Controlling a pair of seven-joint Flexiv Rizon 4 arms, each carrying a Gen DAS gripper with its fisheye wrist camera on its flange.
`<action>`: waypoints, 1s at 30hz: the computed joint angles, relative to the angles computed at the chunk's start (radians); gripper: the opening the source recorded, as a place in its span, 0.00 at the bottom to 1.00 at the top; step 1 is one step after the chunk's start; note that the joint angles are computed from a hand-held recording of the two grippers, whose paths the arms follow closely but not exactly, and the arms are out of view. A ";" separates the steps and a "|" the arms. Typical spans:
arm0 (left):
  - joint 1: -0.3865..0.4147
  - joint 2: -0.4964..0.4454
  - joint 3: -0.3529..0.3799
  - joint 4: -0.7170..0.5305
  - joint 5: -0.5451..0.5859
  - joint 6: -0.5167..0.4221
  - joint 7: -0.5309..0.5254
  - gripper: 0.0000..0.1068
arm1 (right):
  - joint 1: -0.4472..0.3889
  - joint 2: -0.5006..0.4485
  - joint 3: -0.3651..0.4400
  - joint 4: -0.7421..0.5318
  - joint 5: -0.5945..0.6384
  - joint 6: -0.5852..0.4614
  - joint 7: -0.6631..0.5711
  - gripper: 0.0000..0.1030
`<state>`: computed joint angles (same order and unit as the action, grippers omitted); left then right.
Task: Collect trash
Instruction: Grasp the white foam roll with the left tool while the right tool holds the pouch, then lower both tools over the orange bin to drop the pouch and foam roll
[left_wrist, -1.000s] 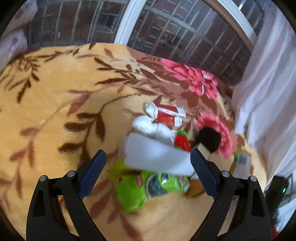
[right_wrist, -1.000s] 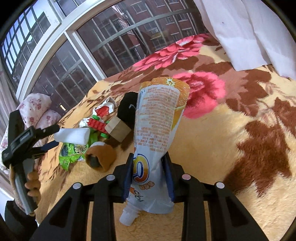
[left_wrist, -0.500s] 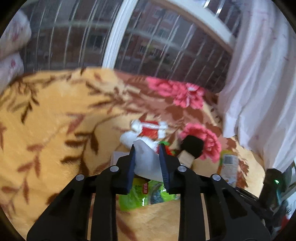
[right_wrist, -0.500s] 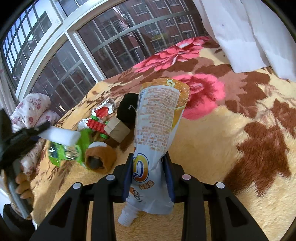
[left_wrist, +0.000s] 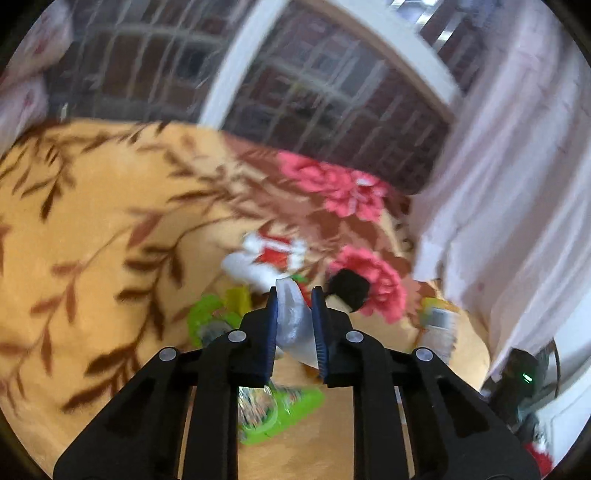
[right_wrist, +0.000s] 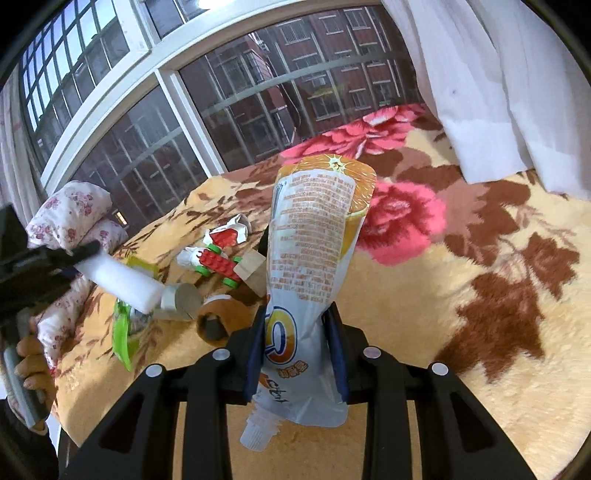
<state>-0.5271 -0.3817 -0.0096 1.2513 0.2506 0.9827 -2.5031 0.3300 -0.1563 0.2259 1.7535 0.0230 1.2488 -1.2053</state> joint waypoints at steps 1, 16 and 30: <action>-0.002 0.010 0.003 0.020 0.003 0.007 -0.007 0.15 | -0.002 0.005 0.000 0.003 0.000 0.000 -0.002 0.30; -0.222 0.193 -0.058 0.032 0.539 -0.196 -0.117 0.15 | 0.040 0.219 0.033 0.132 0.148 -0.037 -0.257 0.30; -0.309 0.258 -0.246 0.147 0.613 -0.420 -0.168 0.14 | 0.197 0.548 0.020 0.386 0.278 -0.233 -0.440 0.30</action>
<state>-0.8359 -0.1233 -0.2552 1.3987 0.8640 0.5630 -2.6716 0.5265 0.3918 0.2461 2.1395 0.3013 1.0161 -1.6458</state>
